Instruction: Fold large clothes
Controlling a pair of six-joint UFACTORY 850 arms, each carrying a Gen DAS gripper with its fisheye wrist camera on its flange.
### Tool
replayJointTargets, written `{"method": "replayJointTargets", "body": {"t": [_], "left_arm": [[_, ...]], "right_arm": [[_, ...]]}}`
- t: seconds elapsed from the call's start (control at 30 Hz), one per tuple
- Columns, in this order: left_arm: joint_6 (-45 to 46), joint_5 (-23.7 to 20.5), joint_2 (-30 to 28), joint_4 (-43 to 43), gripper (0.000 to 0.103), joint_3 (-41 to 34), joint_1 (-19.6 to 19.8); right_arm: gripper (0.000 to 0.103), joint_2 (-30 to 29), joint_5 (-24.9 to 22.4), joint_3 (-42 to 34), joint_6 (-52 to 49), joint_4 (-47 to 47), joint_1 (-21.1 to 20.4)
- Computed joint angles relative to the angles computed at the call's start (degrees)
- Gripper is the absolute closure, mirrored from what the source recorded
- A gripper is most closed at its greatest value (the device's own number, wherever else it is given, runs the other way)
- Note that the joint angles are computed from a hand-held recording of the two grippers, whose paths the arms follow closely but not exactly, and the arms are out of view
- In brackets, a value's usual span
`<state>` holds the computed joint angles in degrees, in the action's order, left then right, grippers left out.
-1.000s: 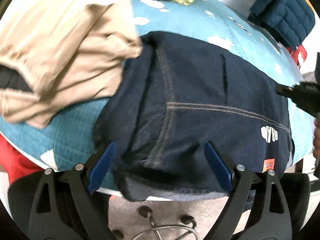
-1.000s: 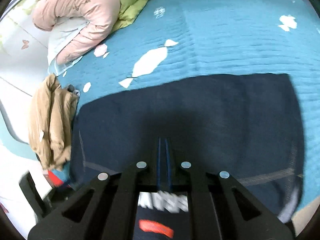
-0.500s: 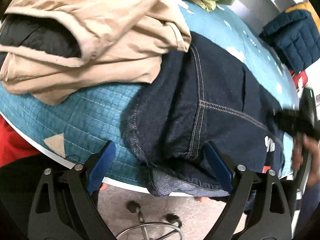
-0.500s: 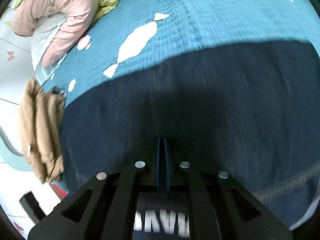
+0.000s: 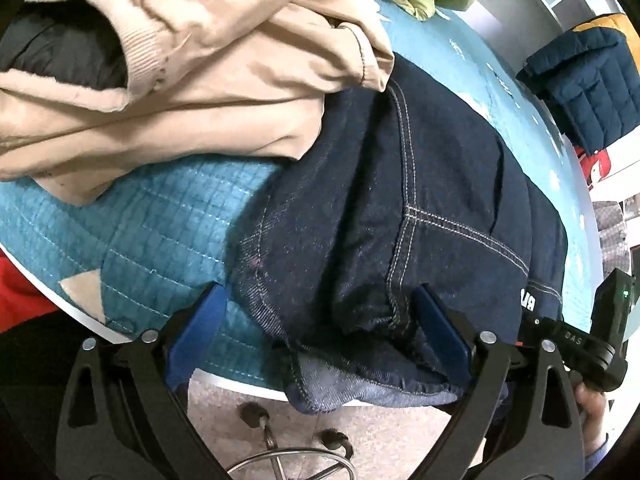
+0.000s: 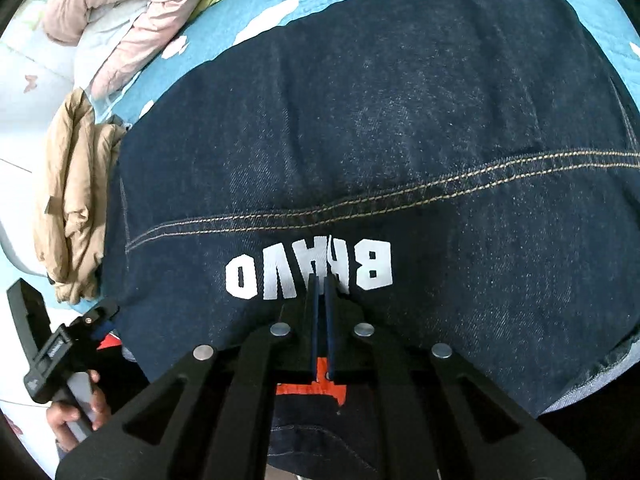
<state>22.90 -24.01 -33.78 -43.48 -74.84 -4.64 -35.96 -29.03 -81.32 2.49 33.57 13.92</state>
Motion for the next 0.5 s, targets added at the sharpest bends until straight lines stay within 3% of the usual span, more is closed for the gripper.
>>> {"method": "replayJointTargets", "body": {"t": [0.13, 0.23, 0.27, 0.3, 0.37, 0.4, 0.43, 0.5], "left_arm": [[5.0, 2.3, 0.6, -5.4, 0.029, 0.7, -0.4], [10.5, 3.1, 1.3, -9.8, 0.056, 1.2, -0.9], [12.6, 3.0, 1.5, -11.2, 0.065, 1.4, -1.1], [12.7, 3.8, 1.7, -10.7, 0.066, 1.4, -1.5], [16.0, 5.4, 2.7, -12.5, 0.083, 2.2, -2.2], [20.0, 6.1, 3.7, -16.0, 0.084, 3.0, -2.5], [21.9, 7.3, 4.5, -17.2, 0.086, 3.6, -2.9], [28.7, 8.0, 5.9, -23.1, 0.087, 4.7, -3.1]], "right_arm": [[0.101, 1.5, 1.4, 2.2, -3.6, 5.0, -0.6], [0.097, 2.6, 1.6, 3.2, -2.7, 5.6, -0.5], [0.093, 2.5, 1.7, 2.8, -1.8, 5.3, -0.2], [0.090, 3.0, 2.1, 3.2, -1.7, 5.8, -0.2], [0.074, 3.3, 2.4, 2.9, -0.8, 5.7, 0.2], [0.063, 3.8, 2.7, 2.8, 0.4, 4.4, 0.6], [0.058, 4.2, 3.1, 2.6, 1.2, 3.3, 1.1], [0.057, 4.5, 3.4, 1.9, -0.7, 5.0, 1.8]]}}
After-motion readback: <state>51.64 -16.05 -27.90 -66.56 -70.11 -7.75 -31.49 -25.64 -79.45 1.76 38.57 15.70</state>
